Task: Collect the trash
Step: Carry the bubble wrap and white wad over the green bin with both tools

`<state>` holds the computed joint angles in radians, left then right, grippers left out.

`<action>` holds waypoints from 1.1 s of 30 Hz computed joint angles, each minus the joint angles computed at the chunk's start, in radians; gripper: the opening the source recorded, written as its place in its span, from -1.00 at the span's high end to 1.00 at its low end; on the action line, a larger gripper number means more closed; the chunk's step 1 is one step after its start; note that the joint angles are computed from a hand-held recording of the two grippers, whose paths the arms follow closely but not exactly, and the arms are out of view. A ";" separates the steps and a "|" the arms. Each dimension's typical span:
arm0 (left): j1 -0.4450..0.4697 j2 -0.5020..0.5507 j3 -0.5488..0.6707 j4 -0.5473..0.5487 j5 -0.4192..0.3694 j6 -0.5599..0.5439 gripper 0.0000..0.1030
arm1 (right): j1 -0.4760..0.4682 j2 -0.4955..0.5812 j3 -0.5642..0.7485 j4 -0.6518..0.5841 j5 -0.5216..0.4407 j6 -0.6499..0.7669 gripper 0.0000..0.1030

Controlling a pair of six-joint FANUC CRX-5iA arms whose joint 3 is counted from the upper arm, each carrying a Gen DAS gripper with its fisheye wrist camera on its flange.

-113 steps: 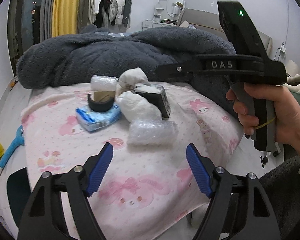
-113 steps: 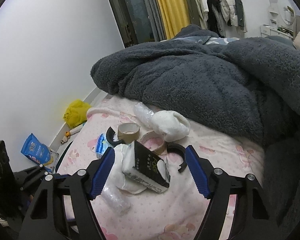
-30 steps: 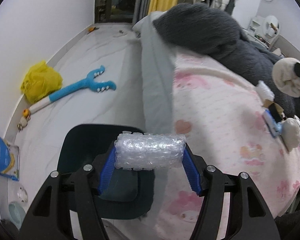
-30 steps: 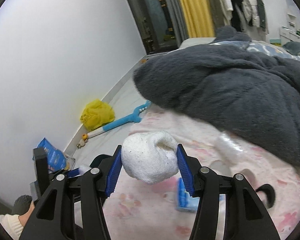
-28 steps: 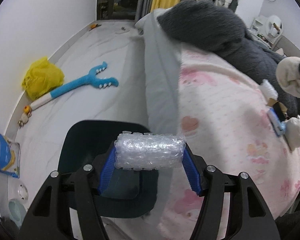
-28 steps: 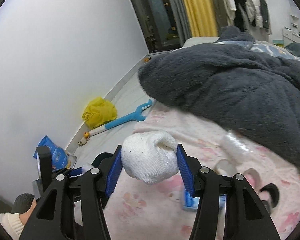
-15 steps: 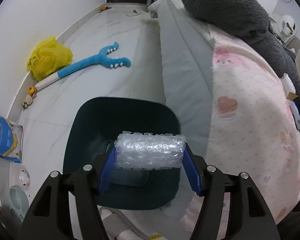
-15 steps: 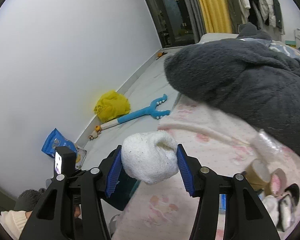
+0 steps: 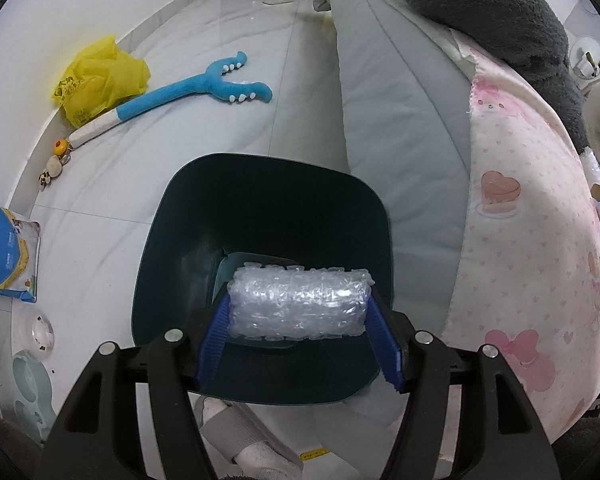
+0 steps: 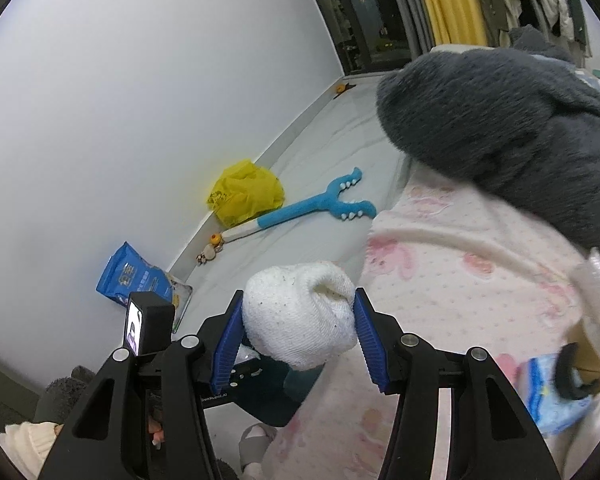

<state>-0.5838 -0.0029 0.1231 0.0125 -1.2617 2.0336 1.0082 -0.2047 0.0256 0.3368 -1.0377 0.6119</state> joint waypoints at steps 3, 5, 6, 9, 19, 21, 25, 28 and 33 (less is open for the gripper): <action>0.013 -0.005 -0.011 0.016 -0.005 -0.013 -0.31 | -0.006 0.022 0.013 -0.028 0.008 0.018 -0.05; 0.021 -0.008 -0.019 0.019 -0.010 -0.019 -0.32 | -0.010 0.038 0.022 -0.044 0.013 0.029 -0.05; 0.024 -0.010 -0.022 0.020 -0.011 -0.020 -0.32 | -0.011 0.042 0.025 -0.049 0.015 0.031 -0.05; 0.041 -0.020 -0.037 0.026 -0.019 -0.025 -0.33 | -0.016 0.061 0.036 -0.067 0.024 0.042 -0.05; 0.095 -0.073 -0.092 0.044 -0.007 -0.039 -0.59 | -0.014 0.144 0.103 -0.123 0.028 0.099 -0.05; 0.106 -0.085 -0.101 0.049 -0.002 -0.048 -0.59 | -0.015 0.158 0.114 -0.131 0.026 0.109 -0.05; 0.127 -0.122 -0.121 0.051 0.023 -0.059 -0.59 | -0.017 0.195 0.142 -0.156 0.021 0.129 -0.05; 0.134 -0.158 -0.134 0.041 0.055 -0.070 -0.58 | -0.019 0.229 0.166 -0.174 0.014 0.143 -0.05; 0.144 -0.203 -0.145 0.036 0.102 -0.092 -0.49 | -0.027 0.276 0.194 -0.200 -0.007 0.168 -0.05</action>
